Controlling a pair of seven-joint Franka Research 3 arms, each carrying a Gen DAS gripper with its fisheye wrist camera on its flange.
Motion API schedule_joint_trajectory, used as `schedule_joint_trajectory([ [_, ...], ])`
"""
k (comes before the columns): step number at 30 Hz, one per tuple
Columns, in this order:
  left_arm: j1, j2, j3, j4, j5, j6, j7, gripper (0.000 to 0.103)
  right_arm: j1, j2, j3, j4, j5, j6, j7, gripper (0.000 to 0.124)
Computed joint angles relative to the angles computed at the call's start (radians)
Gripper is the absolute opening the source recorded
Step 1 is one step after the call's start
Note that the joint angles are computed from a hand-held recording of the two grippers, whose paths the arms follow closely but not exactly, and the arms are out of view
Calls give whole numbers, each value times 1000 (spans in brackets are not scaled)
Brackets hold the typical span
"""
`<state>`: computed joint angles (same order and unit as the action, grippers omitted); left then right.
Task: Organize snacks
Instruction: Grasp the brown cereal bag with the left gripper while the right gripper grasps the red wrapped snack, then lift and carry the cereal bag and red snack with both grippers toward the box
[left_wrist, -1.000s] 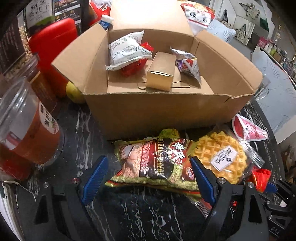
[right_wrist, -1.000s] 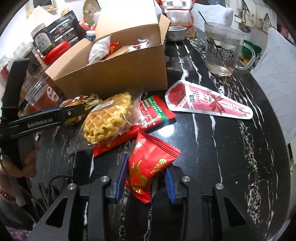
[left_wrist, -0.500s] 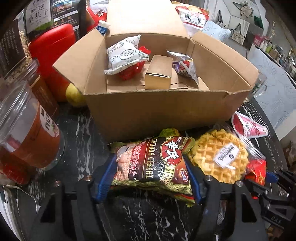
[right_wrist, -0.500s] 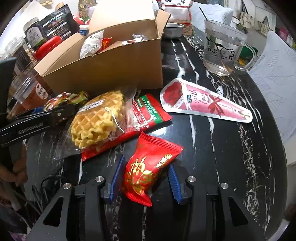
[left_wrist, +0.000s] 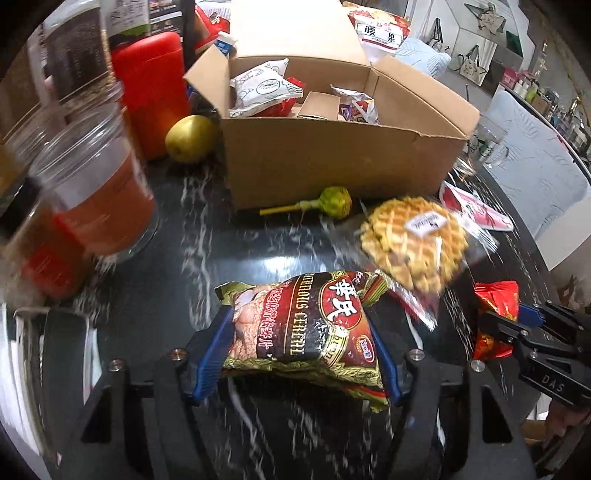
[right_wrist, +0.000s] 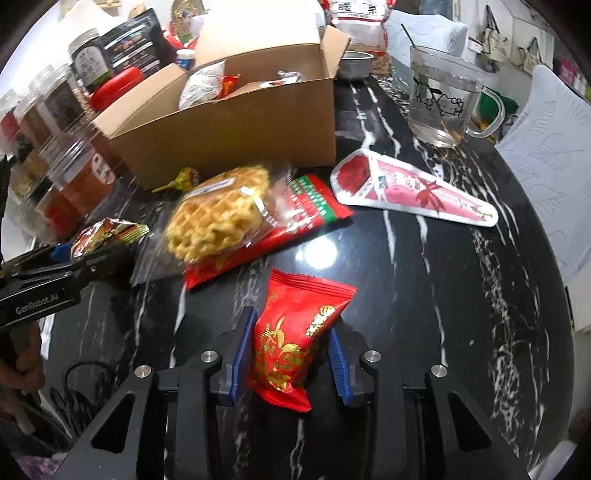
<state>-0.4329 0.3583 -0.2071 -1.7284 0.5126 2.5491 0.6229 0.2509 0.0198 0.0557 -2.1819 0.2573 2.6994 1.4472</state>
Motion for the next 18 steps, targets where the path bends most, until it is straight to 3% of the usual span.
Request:
schedule_joint_trajectory([
  [7, 14, -38, -28, -61, -47, 9, 47, 68, 9, -43, 7, -39, 104, -28, -110, 37],
  [16, -16, 21, -17, 4, -35, -72, 50, 76, 16, -43, 14, -47, -25, -16, -11, 37],
  [18, -13, 18, -14, -10, -36, -53, 44, 76, 15, -44, 15, -50, -85, -17, 31, 41],
])
